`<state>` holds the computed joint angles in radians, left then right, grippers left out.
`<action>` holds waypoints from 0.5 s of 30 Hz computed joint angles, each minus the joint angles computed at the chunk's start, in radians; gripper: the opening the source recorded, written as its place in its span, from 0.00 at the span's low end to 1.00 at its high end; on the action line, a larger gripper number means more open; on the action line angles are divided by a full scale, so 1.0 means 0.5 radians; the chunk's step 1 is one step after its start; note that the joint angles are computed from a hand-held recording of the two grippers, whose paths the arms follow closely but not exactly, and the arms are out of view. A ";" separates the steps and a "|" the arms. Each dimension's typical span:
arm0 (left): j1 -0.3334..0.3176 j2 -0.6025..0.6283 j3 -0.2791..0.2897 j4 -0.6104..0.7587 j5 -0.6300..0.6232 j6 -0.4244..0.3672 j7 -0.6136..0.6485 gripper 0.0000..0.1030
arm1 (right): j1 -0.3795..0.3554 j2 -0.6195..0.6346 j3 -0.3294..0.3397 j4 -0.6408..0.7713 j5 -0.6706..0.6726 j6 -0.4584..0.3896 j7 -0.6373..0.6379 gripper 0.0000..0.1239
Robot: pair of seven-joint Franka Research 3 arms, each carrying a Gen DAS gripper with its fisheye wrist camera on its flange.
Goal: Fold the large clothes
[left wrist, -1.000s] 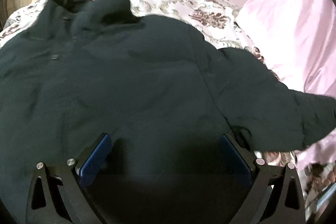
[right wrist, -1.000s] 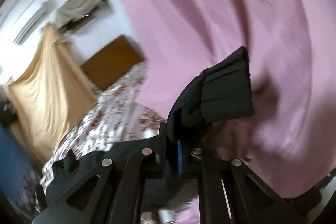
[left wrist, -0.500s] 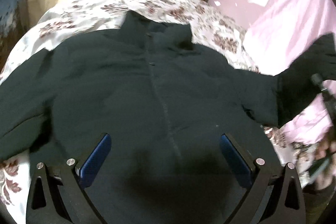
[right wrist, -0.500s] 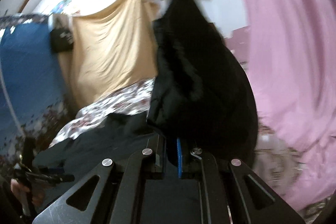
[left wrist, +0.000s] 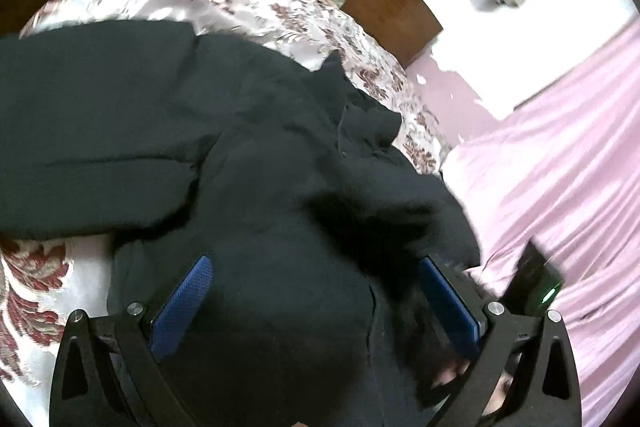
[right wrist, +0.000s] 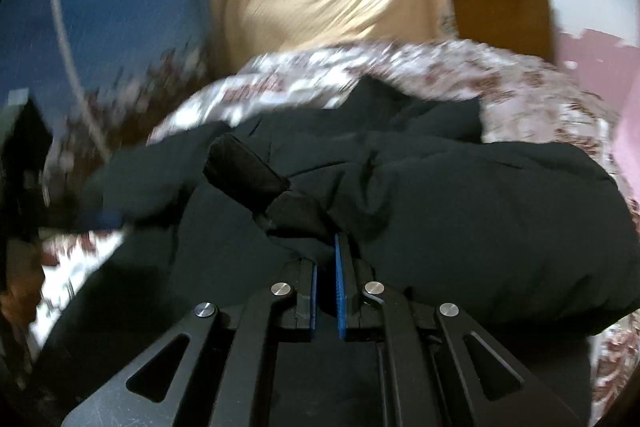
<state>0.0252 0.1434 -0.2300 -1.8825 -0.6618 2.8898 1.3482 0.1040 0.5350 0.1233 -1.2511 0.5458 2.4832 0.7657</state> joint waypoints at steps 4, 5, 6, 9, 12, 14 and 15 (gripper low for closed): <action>0.095 0.083 -0.103 0.058 -0.424 -0.014 0.324 1.00 | 0.097 -0.018 -0.032 -0.129 -0.170 -0.033 -0.043 0.06; 0.102 0.110 -0.115 0.087 -0.486 -0.036 0.376 1.00 | 0.121 -0.019 -0.034 -0.153 -0.201 -0.014 -0.055 0.07; 0.087 0.155 -0.100 0.130 -0.459 -0.065 0.351 1.00 | 0.115 -0.051 -0.024 -0.217 -0.196 0.009 -0.094 0.08; 0.024 0.255 -0.046 0.220 -0.211 -0.089 0.144 0.94 | 0.070 -0.087 0.019 -0.270 -0.115 -0.054 -0.158 0.20; 0.000 0.359 -0.027 0.336 0.025 -0.152 -0.084 0.69 | -0.038 -0.144 0.081 -0.306 0.103 -0.222 -0.304 0.41; -0.027 0.417 0.011 0.402 0.184 -0.207 -0.296 0.50 | -0.065 -0.171 0.075 -0.343 0.200 -0.262 -0.385 0.44; -0.072 0.441 0.066 0.430 0.317 -0.223 -0.455 0.41 | -0.084 -0.217 0.072 -0.399 0.257 -0.270 -0.429 0.44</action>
<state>-0.0107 0.3640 -0.1969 -1.6675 -0.5035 2.7783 1.1206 0.0622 0.4263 0.1595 -1.4508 0.6743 2.3482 0.5512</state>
